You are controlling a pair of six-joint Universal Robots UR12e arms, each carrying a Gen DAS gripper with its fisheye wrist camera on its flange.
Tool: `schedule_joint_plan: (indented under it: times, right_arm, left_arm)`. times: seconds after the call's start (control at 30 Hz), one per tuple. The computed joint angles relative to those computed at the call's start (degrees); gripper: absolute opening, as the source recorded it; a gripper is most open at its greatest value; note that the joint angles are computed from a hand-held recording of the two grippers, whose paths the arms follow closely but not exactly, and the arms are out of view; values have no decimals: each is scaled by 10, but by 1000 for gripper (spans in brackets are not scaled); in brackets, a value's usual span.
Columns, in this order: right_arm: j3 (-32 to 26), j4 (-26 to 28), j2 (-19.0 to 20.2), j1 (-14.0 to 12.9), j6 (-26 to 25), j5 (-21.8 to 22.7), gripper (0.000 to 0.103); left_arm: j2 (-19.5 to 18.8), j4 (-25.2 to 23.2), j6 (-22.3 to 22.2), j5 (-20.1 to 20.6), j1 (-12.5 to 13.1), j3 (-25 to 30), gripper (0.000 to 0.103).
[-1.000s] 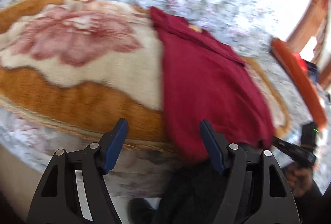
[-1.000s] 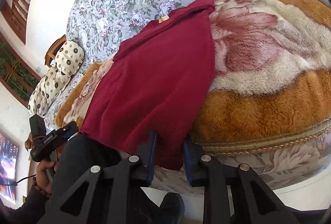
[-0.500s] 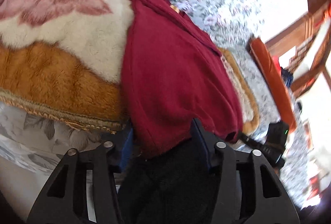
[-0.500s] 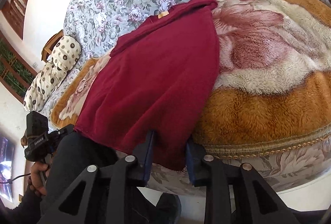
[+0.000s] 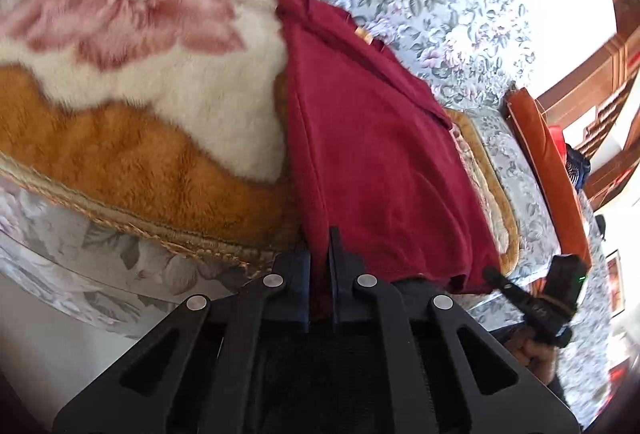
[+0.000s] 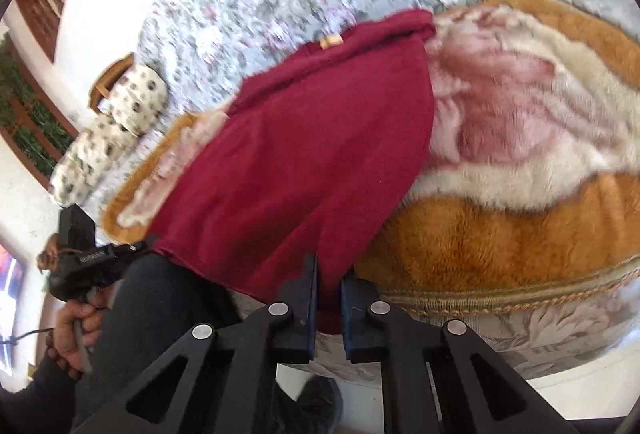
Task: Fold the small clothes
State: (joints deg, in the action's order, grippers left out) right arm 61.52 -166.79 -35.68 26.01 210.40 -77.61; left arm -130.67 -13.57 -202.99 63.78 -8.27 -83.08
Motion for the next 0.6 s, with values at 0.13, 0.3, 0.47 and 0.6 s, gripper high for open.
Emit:
schedule_joint_plan:
  times: [0.13,0.3,0.47,0.6]
  right_arm:
    - [43,-53,-36,-2,1,1,6]
    - [96,-74,-80,-4,18,30,6]
    - [142,-83,-113,0,37,64,6]
    - [184,-114,-140,-3,71,92,6]
  left_arm:
    - [22,17,19,-6,3,-22,5]
    - [53,48,27,-23,6,-64,5]
    - [89,82,25,-40,7,-119,5]
    - [114,124,29,-58,7,-148,5]
